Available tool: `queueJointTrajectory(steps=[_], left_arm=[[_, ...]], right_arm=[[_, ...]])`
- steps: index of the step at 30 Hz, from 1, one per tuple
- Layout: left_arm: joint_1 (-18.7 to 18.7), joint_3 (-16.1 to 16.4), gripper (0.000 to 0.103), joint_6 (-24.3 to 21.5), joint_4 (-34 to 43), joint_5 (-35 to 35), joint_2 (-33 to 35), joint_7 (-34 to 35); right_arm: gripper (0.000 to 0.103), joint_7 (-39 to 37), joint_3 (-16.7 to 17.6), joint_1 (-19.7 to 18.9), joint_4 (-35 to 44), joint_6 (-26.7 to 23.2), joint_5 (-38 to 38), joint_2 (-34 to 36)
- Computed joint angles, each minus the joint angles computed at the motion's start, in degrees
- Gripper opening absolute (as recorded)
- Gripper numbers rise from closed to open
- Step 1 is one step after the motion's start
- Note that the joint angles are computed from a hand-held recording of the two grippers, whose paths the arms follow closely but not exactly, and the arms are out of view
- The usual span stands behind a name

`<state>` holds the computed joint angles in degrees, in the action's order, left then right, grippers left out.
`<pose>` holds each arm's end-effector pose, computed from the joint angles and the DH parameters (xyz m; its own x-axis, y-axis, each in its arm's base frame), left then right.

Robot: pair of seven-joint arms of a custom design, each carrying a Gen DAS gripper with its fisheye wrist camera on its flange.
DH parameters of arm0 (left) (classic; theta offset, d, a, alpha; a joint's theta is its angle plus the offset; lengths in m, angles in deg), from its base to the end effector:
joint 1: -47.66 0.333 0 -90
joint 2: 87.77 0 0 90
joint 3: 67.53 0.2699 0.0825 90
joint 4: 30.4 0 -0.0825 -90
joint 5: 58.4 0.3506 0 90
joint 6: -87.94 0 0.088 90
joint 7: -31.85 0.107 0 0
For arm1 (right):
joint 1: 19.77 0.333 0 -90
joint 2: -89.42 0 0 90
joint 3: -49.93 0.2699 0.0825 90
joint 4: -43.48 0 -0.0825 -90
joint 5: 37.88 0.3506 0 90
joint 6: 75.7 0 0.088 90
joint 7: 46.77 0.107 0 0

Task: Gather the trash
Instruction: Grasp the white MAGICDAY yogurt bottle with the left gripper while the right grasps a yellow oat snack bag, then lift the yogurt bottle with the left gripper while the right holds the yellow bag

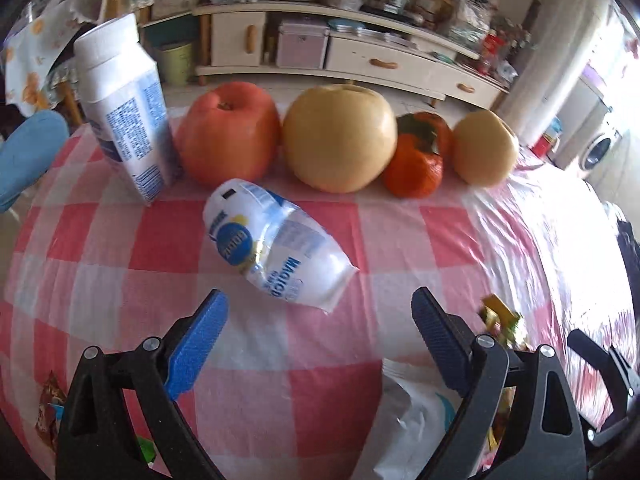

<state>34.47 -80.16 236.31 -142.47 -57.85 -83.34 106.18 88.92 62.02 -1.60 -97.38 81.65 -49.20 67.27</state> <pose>0.5274 -0.2524 0.4698 -0.2161 -0.9646 0.1510 -0.8542 0.1119 -0.5077 0.3894 0.2421 0.4841 -0.0157 -0.9691 -0.2462 -0.7929 0.1621 -0.5874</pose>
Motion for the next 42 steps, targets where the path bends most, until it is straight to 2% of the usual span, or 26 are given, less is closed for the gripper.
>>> queueJointTrajectory(steps=[4, 8, 13, 15, 16, 17, 19, 22, 25, 28, 32, 39, 42], left_arm=[[-1.3, 1.3, 0.092, -3.4, 4.0, 9.4, 3.4, -10.0], [-2.9, 2.2, 0.092, -8.4, 11.3, 14.8, 8.8, -16.8], [-4.1, 3.5, 0.091, -11.4, 16.6, 19.3, 12.7, -20.6], [-4.5, 3.9, 0.084, -12.0, 18.5, 20.4, 14.0, -21.7], [-4.5, 3.9, 0.08, -11.7, 18.6, 20.7, 14.1, -21.8], [-4.4, 3.9, 0.079, -11.6, 18.6, 20.7, 14.0, -21.6], [-4.3, 3.8, 0.07, -10.8, 18.2, 20.9, 13.8, -21.1], [-4.2, 3.6, 0.051, -10.4, 17.1, 20.9, 12.7, -20.8], [-3.9, 3.0, 0.04, -9.3, 14.8, 20.4, 11.1, -19.5], [-3.5, 2.6, 0.036, -7.6, 11.5, 20.1, 8.8, -18.3], [-2.9, 2.0, 0.034, -6.1, 9.2, 18.8, 7.4, -16.5], [-1.7, 1.2, 0.026, -1.4, 2.1, 16.0, 2.2, -13.6], [-1.3, 0.8, 0.026, 0.4, -1.2, 14.5, -0.5, -12.1]], right_arm=[[0.099, -4.1, -2.0, 1.6, 1.3, 3.0, 2.1, 3.4], [0.099, -9.5, -3.6, 3.4, 3.3, 4.0, 5.7, 6.8], [0.099, -12.0, -2.6, 3.2, 5.4, 3.2, 5.2, 9.1], [0.092, -10.5, -1.3, 2.1, 6.7, 1.2, 1.7, 10.1], [0.079, -10.5, -1.4, 2.3, 7.0, 0.7, 1.5, 10.3], [0.074, -9.4, -1.1, 2.0, 6.9, 0.6, 0.3, 10.2], [0.07, -8.2, -0.9, 1.8, 7.1, -0.3, -1.3, 10.1], [0.069, -7.7, -0.9, 2.0, 7.4, -1.1, -2.6, 10.2], [0.069, -8.1, -1.4, 2.5, 7.3, -1.5, -2.5, 10.0], [0.068, -8.2, -1.7, 2.6, 7.0, -1.3, -2.3, 9.9], [0.058, -7.6, -1.8, 2.4, 6.5, -0.9, -2.2, 9.4], [0.049, -7.4, -1.9, 2.4, 4.9, 0.8, -0.6, 8.3], [0.048, -7.2, -1.6, 2.2, 4.6, 1.1, -0.7, 8.1]])
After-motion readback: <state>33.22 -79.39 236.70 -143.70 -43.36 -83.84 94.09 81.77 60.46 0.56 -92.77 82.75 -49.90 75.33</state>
